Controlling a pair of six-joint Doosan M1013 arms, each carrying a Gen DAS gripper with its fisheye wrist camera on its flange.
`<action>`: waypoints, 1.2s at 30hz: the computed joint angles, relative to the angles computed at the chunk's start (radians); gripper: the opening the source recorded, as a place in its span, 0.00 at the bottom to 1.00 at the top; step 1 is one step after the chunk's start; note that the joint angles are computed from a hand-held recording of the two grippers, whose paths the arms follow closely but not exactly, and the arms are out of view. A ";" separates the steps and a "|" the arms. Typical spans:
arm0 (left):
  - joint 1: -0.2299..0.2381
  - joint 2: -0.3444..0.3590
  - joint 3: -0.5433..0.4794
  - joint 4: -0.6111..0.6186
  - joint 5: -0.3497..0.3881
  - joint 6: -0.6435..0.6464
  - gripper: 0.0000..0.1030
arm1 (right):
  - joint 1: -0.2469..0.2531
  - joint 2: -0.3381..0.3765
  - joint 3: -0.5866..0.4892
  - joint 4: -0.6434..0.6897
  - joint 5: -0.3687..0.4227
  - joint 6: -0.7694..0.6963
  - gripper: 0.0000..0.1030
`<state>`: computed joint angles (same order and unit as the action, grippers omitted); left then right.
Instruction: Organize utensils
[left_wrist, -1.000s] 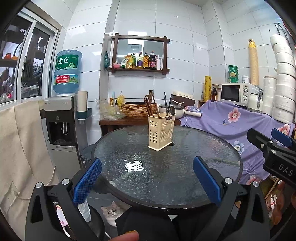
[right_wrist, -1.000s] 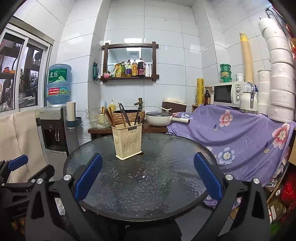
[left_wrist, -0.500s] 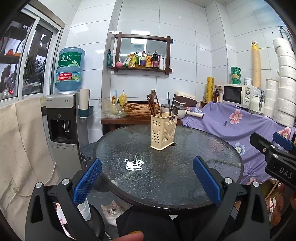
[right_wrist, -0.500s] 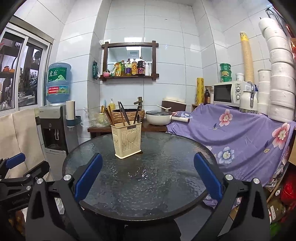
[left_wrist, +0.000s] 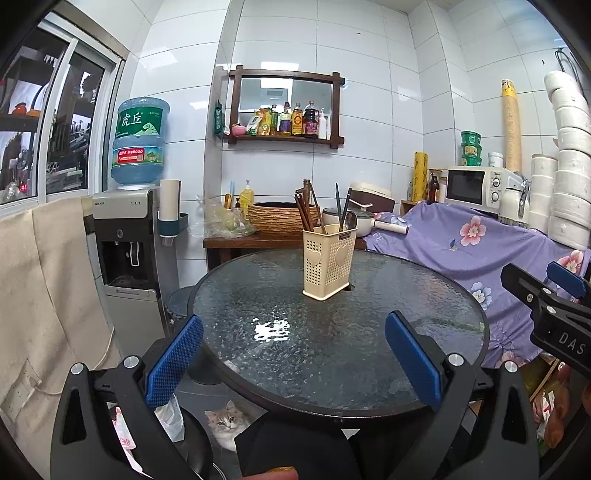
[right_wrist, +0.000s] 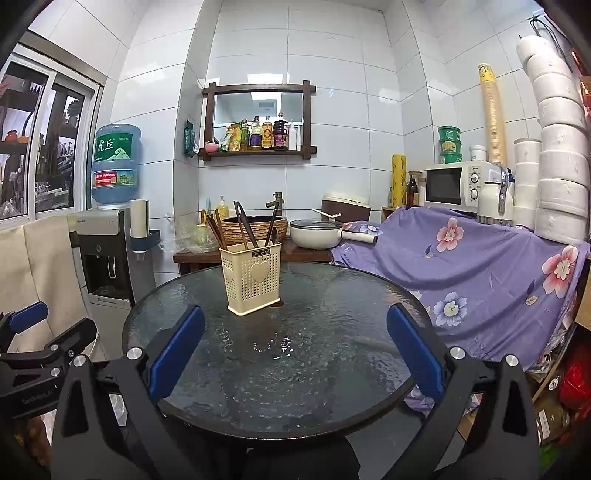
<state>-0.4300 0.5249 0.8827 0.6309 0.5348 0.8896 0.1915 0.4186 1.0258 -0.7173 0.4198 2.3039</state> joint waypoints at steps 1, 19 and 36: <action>0.000 0.000 -0.001 -0.001 0.000 0.001 0.94 | 0.000 0.000 0.000 -0.003 -0.001 0.002 0.95; -0.001 0.003 -0.006 0.000 0.006 0.002 0.94 | 0.000 -0.001 0.004 -0.003 0.000 -0.002 0.95; 0.002 0.006 -0.012 -0.027 0.004 0.031 0.94 | -0.002 0.001 0.005 -0.011 0.006 0.007 0.95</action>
<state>-0.4283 0.5309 0.8707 0.6042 0.5386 0.9203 0.1893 0.4197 1.0310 -0.7281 0.4257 2.3107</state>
